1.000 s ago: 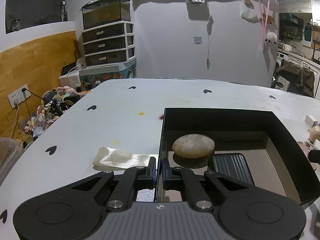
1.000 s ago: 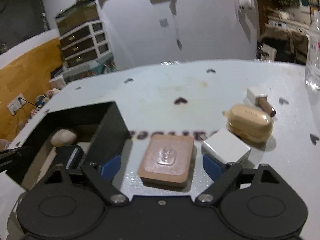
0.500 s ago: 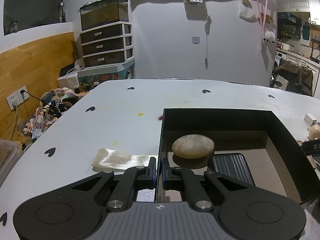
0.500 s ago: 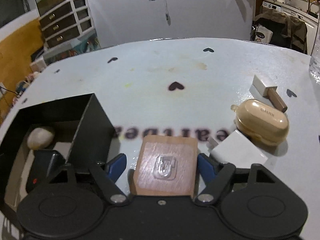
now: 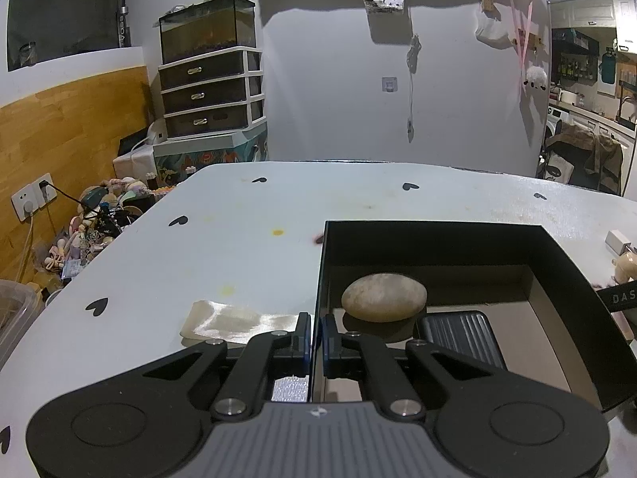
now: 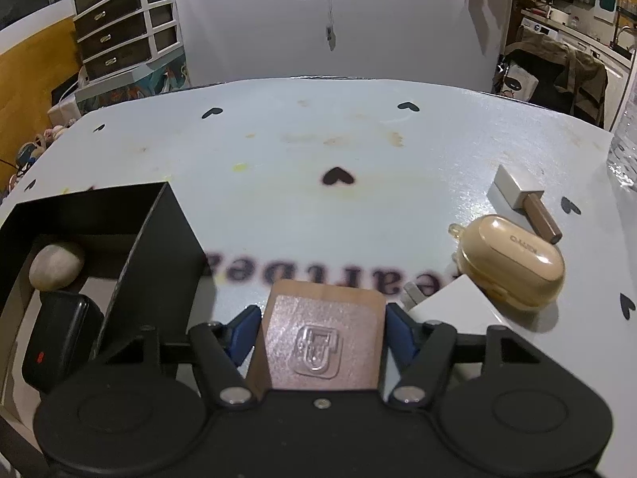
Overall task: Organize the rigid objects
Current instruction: 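Place the wooden block into the box beside the case and release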
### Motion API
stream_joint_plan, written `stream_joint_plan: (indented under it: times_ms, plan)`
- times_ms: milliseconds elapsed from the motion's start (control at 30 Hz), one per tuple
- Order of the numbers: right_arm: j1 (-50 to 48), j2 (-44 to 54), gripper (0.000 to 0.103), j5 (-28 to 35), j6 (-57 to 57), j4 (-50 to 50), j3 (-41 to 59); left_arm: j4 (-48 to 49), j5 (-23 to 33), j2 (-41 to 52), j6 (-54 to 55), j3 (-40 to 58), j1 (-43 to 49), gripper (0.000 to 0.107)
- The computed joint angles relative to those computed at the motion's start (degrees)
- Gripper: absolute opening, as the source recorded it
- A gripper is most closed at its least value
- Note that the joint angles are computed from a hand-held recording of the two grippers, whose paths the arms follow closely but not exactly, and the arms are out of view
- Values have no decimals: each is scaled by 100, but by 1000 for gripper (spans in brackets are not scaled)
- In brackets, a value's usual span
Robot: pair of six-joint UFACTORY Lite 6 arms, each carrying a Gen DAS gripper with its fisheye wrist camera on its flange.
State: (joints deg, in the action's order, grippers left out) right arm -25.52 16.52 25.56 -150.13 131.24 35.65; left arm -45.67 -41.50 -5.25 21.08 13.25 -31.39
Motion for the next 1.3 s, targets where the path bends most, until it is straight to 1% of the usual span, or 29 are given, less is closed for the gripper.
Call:
stream_joint_plan:
  times_ms: [167, 300, 567, 633, 733, 800, 867, 933, 1033, 1100, 1167, 1200, 1300]
  plan:
    - [-234, -251, 68, 287, 313, -415, -188, 4, -1, 2, -1, 0, 0, 5]
    - [-601, -849, 67, 701, 981, -1228, -450, 33, -1, 3, -20, 1, 13, 5]
    - [-1254, -2138, 67, 1612, 2785, -3168, -645, 170, -24, -9, -131, -21, 54, 5]
    - [-1345, -2386, 67, 1898, 3362, -3803, -595, 200, -31, -8, -156, -25, 56, 5]
    - [-1246, -2492, 67, 2190, 4196, -4607, -401, 279, -60, 9, -224, -42, 72, 5]
    - [-976, -2424, 67, 2236, 4700, -4973, -237, 381, -76, 11, -282, -67, 122, 5]
    - [-583, -2312, 67, 2153, 5170, -5275, -78, 440, -91, 30, -328, -65, 140, 5]
    - [-124, -2262, 67, 1932, 5493, -5470, 13, 540, -78, 10, -381, -83, 200, 5]
    - [740, -1948, 67, 1235, 6475, -6090, 342, 665, -61, -16, -452, -108, 257, 5]
    - [1184, -1663, 67, 794, 7343, -6718, 576, 755, -57, -46, -493, -142, 297, 5]
    - [1520, -1536, 67, 370, 7943, -7190, 678, 827, -65, -79, -540, -179, 318, 5]
    - [1684, -1497, 67, 131, 8204, -7413, 700, 889, -66, -92, -573, -195, 350, 5]
    - [1925, -1529, 66, -192, 8517, -7701, 640, 1068, -83, -90, -690, -220, 423, 5]
